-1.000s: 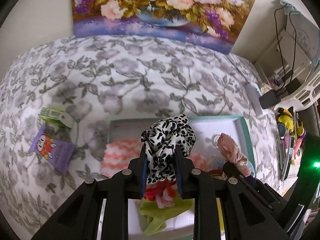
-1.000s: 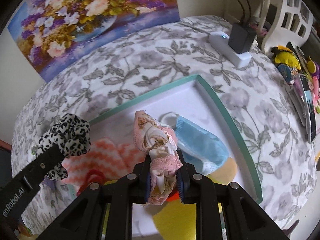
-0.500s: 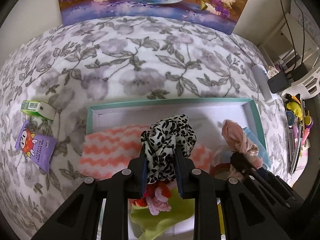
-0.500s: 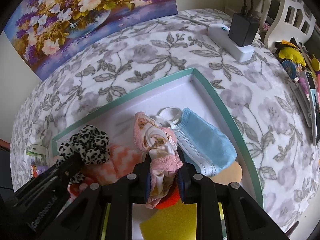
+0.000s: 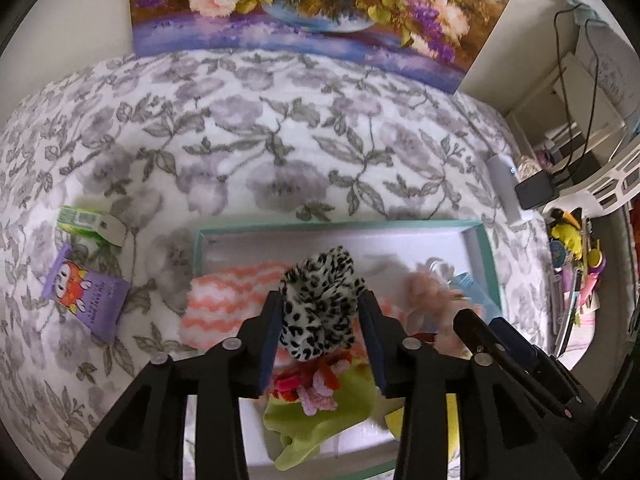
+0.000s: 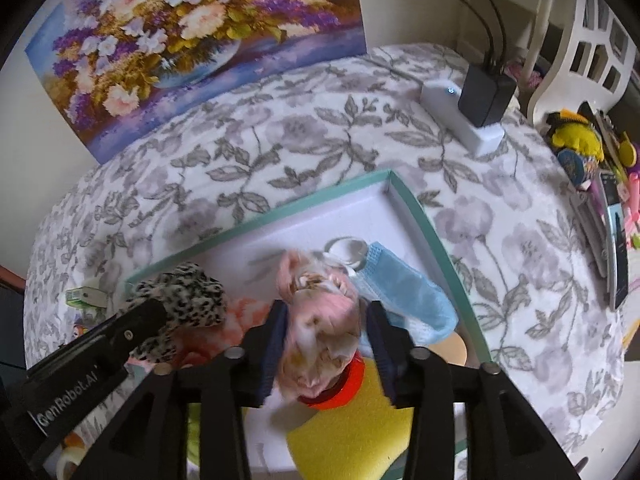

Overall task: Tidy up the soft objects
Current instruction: 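Open the left gripper to drop the scrunchie while the right gripper releases the pink cloth, then move the left gripper to the purple snack packet while the right gripper approaches the green gum box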

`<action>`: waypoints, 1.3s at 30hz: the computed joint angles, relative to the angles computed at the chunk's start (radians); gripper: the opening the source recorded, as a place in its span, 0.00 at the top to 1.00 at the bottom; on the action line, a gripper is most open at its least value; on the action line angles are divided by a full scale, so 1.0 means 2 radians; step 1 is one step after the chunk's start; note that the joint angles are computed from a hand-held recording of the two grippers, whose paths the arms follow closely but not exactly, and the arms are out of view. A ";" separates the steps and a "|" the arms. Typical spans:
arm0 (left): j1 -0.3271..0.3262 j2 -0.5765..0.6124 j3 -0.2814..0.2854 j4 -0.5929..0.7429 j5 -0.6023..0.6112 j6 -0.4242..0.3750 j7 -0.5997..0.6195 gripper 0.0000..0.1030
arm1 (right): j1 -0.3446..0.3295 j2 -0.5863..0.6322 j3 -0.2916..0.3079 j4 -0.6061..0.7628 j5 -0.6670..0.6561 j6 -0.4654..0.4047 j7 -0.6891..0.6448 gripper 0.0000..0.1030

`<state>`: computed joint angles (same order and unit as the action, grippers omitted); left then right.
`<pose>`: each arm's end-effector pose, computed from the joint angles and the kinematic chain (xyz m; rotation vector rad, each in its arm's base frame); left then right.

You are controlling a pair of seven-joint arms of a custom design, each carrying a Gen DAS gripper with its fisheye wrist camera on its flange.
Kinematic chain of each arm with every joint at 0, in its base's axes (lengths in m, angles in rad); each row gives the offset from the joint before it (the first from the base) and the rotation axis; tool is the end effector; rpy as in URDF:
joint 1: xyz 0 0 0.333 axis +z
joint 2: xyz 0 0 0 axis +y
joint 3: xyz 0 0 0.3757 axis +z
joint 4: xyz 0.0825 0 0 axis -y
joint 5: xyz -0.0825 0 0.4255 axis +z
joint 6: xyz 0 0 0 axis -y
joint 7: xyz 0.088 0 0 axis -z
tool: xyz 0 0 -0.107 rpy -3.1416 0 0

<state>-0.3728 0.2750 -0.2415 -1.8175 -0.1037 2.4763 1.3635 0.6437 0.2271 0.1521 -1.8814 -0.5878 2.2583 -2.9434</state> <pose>0.5907 -0.3977 0.4705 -1.7983 2.4808 -0.6437 0.4894 0.4692 0.4458 -1.2438 2.4644 -0.4498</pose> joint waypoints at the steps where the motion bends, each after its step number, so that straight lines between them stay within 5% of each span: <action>1: 0.001 -0.004 0.000 -0.002 -0.001 0.003 0.002 0.55 | 0.002 -0.002 0.000 0.002 -0.004 -0.005 0.000 0.54; 11: 0.007 -0.032 0.008 -0.018 0.015 0.036 -0.009 0.23 | 0.009 -0.017 0.004 0.009 -0.033 -0.042 0.011 0.30; 18: 0.002 -0.030 0.026 -0.018 0.090 0.039 -0.067 0.16 | 0.008 -0.018 0.007 0.011 -0.038 -0.049 0.010 0.13; 20: 0.004 -0.030 0.029 -0.019 0.104 0.039 -0.080 0.16 | 0.008 -0.018 0.007 0.011 -0.041 -0.052 0.011 0.00; 27: 0.011 -0.032 0.044 -0.022 0.161 0.040 -0.139 0.15 | 0.009 -0.014 0.008 0.017 -0.037 -0.067 0.000 0.00; 39: 0.040 -0.038 0.050 -0.028 0.178 0.035 -0.157 0.15 | 0.014 0.001 0.007 0.040 -0.035 -0.076 -0.019 0.00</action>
